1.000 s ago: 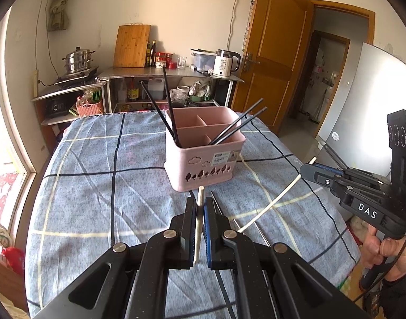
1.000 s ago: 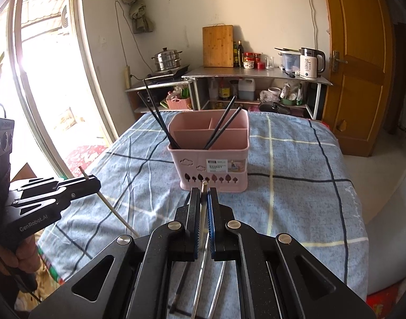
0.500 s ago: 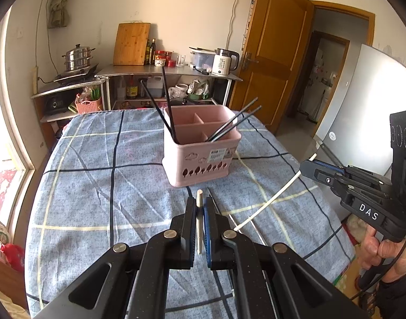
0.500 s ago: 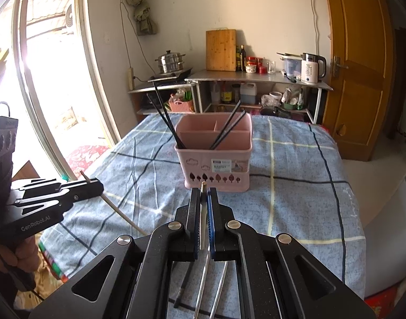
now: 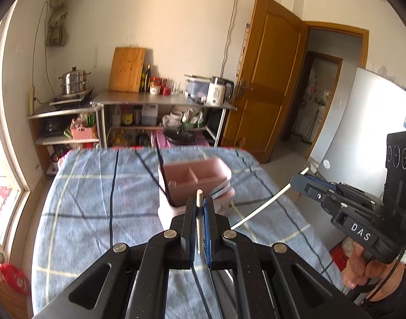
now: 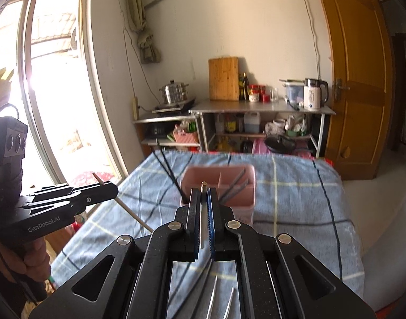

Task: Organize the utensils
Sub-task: 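Lift both bamboo chopsticks and carry them above the pink basket, then open both tools to drop the bamboo chopsticks into the pink basket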

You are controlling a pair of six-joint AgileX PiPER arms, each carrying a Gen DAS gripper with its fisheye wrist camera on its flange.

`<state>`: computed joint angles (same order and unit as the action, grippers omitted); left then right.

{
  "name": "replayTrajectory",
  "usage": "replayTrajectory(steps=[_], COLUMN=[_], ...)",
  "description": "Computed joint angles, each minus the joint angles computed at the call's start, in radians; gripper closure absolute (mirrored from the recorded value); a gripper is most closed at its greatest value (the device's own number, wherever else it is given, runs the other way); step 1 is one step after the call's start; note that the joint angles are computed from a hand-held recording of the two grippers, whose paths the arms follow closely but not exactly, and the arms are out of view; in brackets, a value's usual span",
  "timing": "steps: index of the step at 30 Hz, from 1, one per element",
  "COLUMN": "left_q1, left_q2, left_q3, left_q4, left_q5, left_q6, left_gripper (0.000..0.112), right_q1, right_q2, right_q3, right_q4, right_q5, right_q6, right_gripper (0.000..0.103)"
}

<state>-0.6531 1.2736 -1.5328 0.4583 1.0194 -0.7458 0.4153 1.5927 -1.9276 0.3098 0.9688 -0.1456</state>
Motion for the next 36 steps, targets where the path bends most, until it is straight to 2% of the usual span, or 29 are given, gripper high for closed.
replayTrajectory(steps=[7,15,36], left_q1=[0.116,0.199,0.306], left_q2=[0.101,0.203,0.315], left_q3=[-0.149,-0.256,-0.124], left_q4=[-0.080,-0.133,-0.224], left_q5=[-0.027,-0.056,-0.177], left_q6=[0.114,0.189,0.251], left_gripper=[0.107,0.107,0.107], right_q1=[0.015,0.015,0.027], right_q2=[0.128,0.242,0.397], right_q3=[-0.213,-0.362,-0.427], right_q4=[-0.021,-0.029,-0.061], right_q5=[0.024,0.043,0.095], right_q6=[0.031,0.051,0.062], right_gripper=[0.098,0.098,0.098])
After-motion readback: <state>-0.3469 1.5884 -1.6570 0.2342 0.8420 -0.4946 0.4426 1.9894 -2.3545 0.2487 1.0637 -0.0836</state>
